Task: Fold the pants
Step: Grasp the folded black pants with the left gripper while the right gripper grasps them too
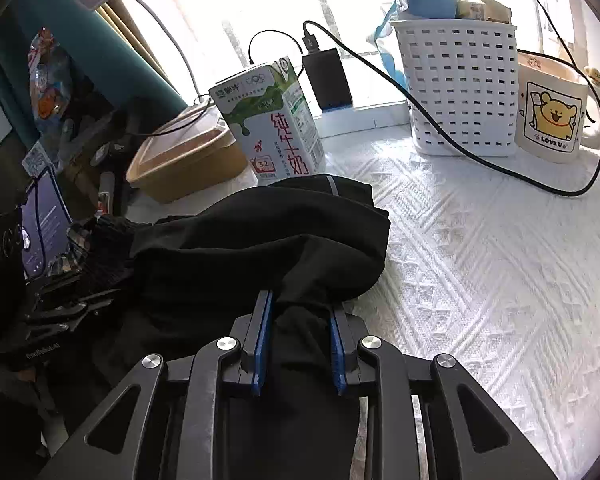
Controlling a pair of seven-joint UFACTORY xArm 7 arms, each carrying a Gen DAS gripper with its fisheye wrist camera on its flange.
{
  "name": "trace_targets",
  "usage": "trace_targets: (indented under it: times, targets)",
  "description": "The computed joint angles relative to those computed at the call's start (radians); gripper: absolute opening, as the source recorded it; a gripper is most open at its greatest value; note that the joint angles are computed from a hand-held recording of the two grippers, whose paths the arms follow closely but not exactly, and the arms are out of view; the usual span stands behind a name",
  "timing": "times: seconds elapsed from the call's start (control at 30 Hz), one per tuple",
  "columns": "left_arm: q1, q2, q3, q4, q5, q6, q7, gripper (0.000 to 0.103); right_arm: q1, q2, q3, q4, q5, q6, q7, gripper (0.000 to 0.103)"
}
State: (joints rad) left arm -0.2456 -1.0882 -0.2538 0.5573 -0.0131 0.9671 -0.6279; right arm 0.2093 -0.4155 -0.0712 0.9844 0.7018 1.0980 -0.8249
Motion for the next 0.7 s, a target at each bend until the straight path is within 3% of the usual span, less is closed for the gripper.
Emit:
trace_targets:
  times: [0.2,0.4,0.53,0.63,0.7]
  targets:
    - [-0.008,0.006,0.002,0.002,0.002,0.006,0.02,0.035,-0.006,0.015,0.011,0.015,-0.021,0.009,0.034,0.03]
    - [-0.011,0.009,-0.008,0.016,0.009,0.037,0.023,0.045,-0.007,0.015,0.001,0.019,-0.02,0.039,0.02,0.046]
    - [-0.015,0.007,-0.013,0.001,0.01,0.01,0.023,0.056,0.0,0.01,-0.004,0.007,0.017,0.045,-0.017,0.067]
    - [-0.022,0.027,-0.012,0.006,0.007,-0.006,0.029,0.066,0.007,0.001,0.011,-0.006,0.021,0.021,-0.026,0.069]
    - [-0.026,0.048,-0.017,0.014,0.013,-0.01,0.04,0.067,0.014,0.002,0.017,-0.006,0.024,0.015,-0.028,0.071]
